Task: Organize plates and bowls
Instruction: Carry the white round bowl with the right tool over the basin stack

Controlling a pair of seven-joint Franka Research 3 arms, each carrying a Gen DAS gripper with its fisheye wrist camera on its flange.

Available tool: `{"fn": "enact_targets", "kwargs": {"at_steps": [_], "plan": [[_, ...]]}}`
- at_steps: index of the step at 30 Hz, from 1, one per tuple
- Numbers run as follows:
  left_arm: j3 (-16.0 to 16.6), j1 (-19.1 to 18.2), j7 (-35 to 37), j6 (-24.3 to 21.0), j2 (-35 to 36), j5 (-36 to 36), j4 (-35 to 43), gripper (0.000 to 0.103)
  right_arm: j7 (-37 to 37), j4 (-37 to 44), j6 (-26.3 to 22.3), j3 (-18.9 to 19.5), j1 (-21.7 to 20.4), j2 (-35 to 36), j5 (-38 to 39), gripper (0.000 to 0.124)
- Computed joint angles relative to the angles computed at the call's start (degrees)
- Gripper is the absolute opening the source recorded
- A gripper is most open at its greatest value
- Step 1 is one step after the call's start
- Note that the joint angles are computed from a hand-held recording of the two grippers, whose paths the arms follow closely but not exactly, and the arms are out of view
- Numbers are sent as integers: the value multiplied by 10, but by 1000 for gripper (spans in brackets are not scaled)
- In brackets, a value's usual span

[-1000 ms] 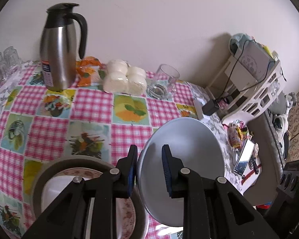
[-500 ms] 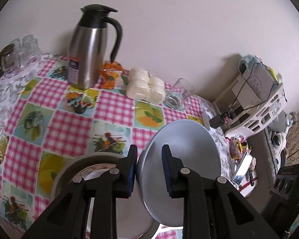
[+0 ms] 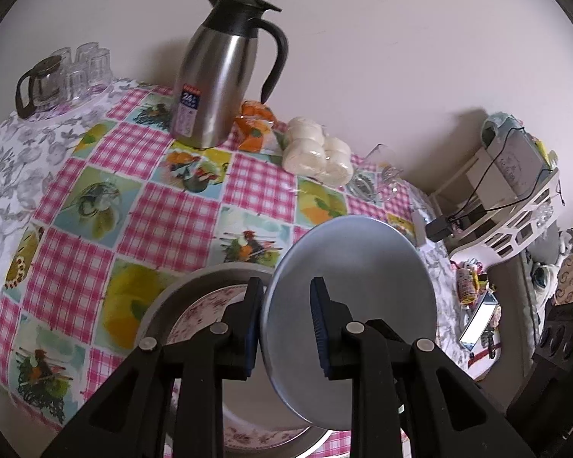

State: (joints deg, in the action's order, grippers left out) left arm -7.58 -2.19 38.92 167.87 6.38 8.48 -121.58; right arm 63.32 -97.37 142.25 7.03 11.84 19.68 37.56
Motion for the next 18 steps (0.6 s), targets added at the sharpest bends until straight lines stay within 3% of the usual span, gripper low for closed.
{"fn": "enact_targets", "kwargs": {"at_steps": [10,18], "plan": [[2,-2,-10,-16,-11,9,-18,26,6,-14,-2,-3,13,-3,-33,23],[-9,7,33,-22,0,-54,-19,26,20,-12,-13,-6,20,3,-57,23]]}}
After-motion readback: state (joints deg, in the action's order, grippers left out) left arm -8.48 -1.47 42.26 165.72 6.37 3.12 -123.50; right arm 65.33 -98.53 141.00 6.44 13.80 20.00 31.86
